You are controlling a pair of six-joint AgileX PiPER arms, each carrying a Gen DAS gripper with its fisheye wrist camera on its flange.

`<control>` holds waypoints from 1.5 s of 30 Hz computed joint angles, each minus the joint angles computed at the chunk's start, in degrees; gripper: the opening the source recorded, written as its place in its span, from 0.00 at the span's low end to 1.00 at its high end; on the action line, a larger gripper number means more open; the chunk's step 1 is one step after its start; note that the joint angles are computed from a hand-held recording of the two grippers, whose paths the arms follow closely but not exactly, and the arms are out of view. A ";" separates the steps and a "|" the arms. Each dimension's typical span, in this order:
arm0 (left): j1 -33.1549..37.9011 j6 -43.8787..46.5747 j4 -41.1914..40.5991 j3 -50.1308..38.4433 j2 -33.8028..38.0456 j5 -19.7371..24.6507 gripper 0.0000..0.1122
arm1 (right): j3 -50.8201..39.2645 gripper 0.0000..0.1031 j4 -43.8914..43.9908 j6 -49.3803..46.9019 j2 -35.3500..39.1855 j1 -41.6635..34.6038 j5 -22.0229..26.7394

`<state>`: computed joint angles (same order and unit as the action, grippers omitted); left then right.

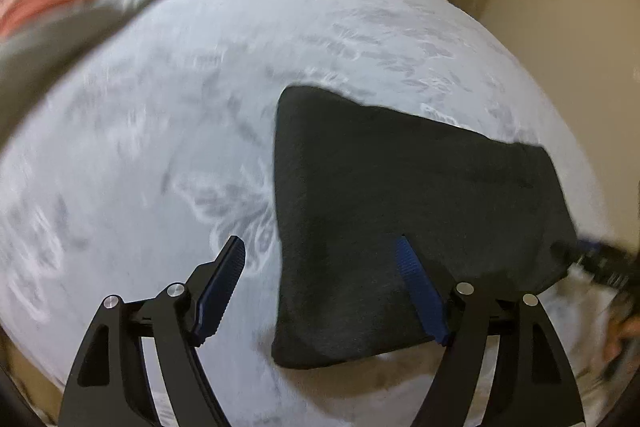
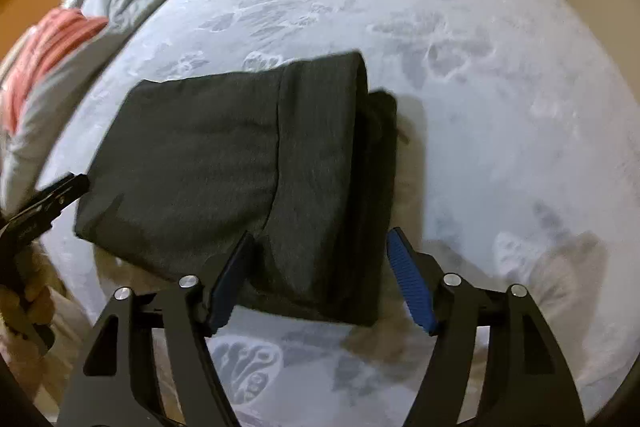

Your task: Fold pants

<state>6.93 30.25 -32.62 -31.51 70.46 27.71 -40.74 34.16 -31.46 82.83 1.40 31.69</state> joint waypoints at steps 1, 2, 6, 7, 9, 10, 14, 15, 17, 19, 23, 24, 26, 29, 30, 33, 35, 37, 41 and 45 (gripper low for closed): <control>2.57 2.14 -2.48 -0.84 1.96 1.94 0.67 | 0.80 0.35 2.76 -3.44 -0.02 -1.08 -0.14; 3.16 2.12 -2.87 -1.13 2.63 2.40 0.67 | 1.38 0.31 3.24 -4.58 -1.58 -1.14 -0.15; 3.92 3.33 -4.51 -1.06 1.31 2.97 0.67 | 1.29 0.16 5.74 -6.27 -10.61 -3.11 5.82; 3.04 2.59 -3.74 -0.71 0.51 2.15 0.67 | 1.20 0.16 4.32 -5.14 -10.16 -3.22 6.20; 1.01 0.25 -1.58 -0.18 0.11 0.54 0.67 | 1.44 0.24 -5.12 2.44 -4.70 -0.44 2.38; 0.14 -0.54 -0.83 -0.14 0.65 0.28 0.67 | 1.78 0.42 -9.18 7.41 -3.40 0.85 -0.14; 3.06 4.24 -5.80 -1.74 4.58 4.84 0.74 | 1.23 0.73 -7.48 7.76 -7.38 -1.56 0.31; 4.34 6.19 -8.02 -2.01 5.73 6.32 0.74 | 1.23 0.82 -5.67 6.24 -8.17 -2.72 0.70; 6.75 10.12 -12.41 -2.76 9.19 9.81 0.75 | 0.78 0.87 -0.33 2.56 -6.65 -4.76 1.67; 7.54 10.86 -14.11 -3.38 12.38 11.23 0.75 | -0.96 0.88 5.57 -1.49 -0.68 -6.95 4.46; 9.20 17.57 -20.62 -2.98 13.23 12.80 0.73 | 0.16 0.89 14.32 -7.23 5.86 -6.38 2.51; 9.83 18.51 -21.81 -3.07 13.72 13.63 0.72 | 0.59 0.73 15.76 -9.83 5.32 -5.86 2.14; 9.81 17.63 -20.33 -4.84 14.79 15.29 0.37 | 0.40 0.35 22.44 -16.27 5.78 -7.08 5.03; 14.40 18.79 -20.47 -6.06 13.61 21.08 0.16 | 1.14 0.27 21.61 -15.37 1.04 -7.65 7.59; 17.46 20.50 -20.72 -6.20 12.47 25.31 0.15 | 1.75 0.26 20.85 -14.75 -2.23 -9.05 11.77; 23.85 23.90 -18.26 -5.71 9.43 35.18 0.15 | 6.40 0.27 19.60 -15.58 -10.91 -13.00 18.48; 25.60 24.76 -15.76 -3.13 9.26 34.90 0.20 | 11.86 0.32 19.08 -17.85 -11.60 -16.18 18.25; 25.74 22.09 -14.86 -0.03 10.73 29.75 0.31 | 13.50 0.48 16.83 -14.48 -8.36 -14.08 12.54; 24.83 24.97 -18.42 0.23 13.03 31.05 0.67 | 13.30 0.71 22.64 -19.39 -4.52 -14.40 13.03; 17.22 22.43 -21.02 0.29 12.15 27.31 0.72 | 12.99 0.76 23.07 -15.89 -4.61 -8.87 8.08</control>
